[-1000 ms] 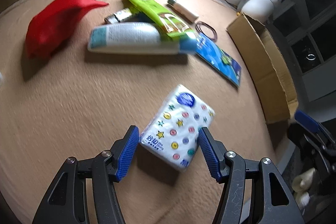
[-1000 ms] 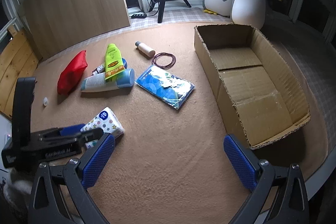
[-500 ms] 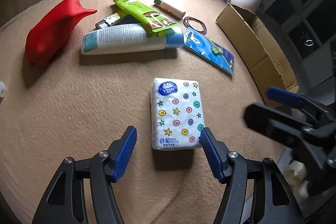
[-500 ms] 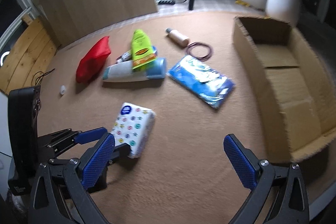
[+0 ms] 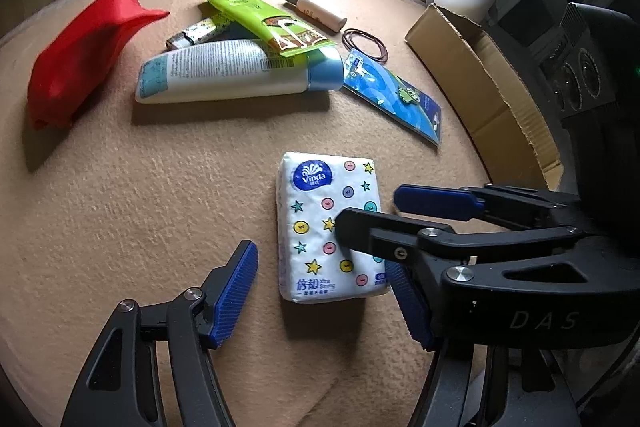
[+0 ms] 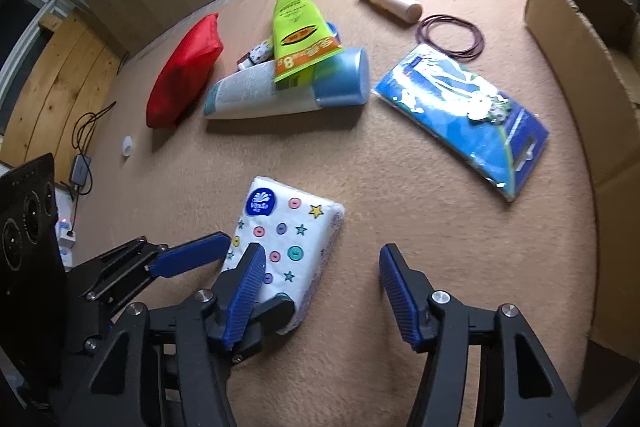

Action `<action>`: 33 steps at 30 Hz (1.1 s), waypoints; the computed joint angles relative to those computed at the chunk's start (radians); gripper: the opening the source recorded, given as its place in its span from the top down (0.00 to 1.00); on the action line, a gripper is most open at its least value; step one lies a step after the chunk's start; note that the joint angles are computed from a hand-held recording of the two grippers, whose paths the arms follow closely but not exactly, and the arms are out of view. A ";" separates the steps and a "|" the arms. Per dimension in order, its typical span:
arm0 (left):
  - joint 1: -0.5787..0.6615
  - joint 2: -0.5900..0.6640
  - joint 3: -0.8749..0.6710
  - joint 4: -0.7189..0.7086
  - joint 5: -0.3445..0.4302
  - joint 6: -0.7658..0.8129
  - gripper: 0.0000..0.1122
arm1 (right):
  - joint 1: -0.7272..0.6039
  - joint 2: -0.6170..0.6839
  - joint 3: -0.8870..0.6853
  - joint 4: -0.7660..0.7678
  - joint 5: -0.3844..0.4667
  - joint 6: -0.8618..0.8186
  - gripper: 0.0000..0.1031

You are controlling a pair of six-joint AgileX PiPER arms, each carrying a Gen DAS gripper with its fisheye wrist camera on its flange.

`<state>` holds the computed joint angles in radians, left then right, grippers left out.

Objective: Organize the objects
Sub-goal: 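Close the right gripper on the white dotted tissue pack, then lift the tissue pack with the right gripper and carry it into the cardboard box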

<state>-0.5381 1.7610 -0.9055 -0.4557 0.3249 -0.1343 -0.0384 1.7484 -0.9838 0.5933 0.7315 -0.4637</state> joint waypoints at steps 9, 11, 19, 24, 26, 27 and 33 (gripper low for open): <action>-0.017 0.013 0.001 -0.074 -0.022 0.040 0.46 | -0.022 0.023 -0.028 0.066 0.076 -0.078 0.66; -0.025 0.012 0.001 -0.039 -0.027 -0.005 0.46 | -0.018 0.027 -0.033 0.069 0.084 -0.083 0.66; -0.056 -0.011 -0.016 0.023 -0.035 -0.115 0.47 | -0.042 -0.018 -0.028 0.057 0.110 -0.096 0.66; -0.098 -0.009 -0.116 0.186 0.003 -0.277 0.47 | -0.106 -0.084 -0.034 0.041 0.148 -0.117 0.66; -0.114 0.006 -0.175 0.229 0.025 -0.316 0.47 | -0.145 -0.107 -0.045 0.034 0.171 -0.129 0.66; -0.122 0.015 -0.208 0.245 0.036 -0.327 0.47 | -0.170 -0.120 -0.053 0.030 0.184 -0.137 0.66; -0.183 0.136 -0.473 0.311 0.116 -0.363 0.47 | -0.339 -0.164 -0.114 0.024 0.259 -0.192 0.66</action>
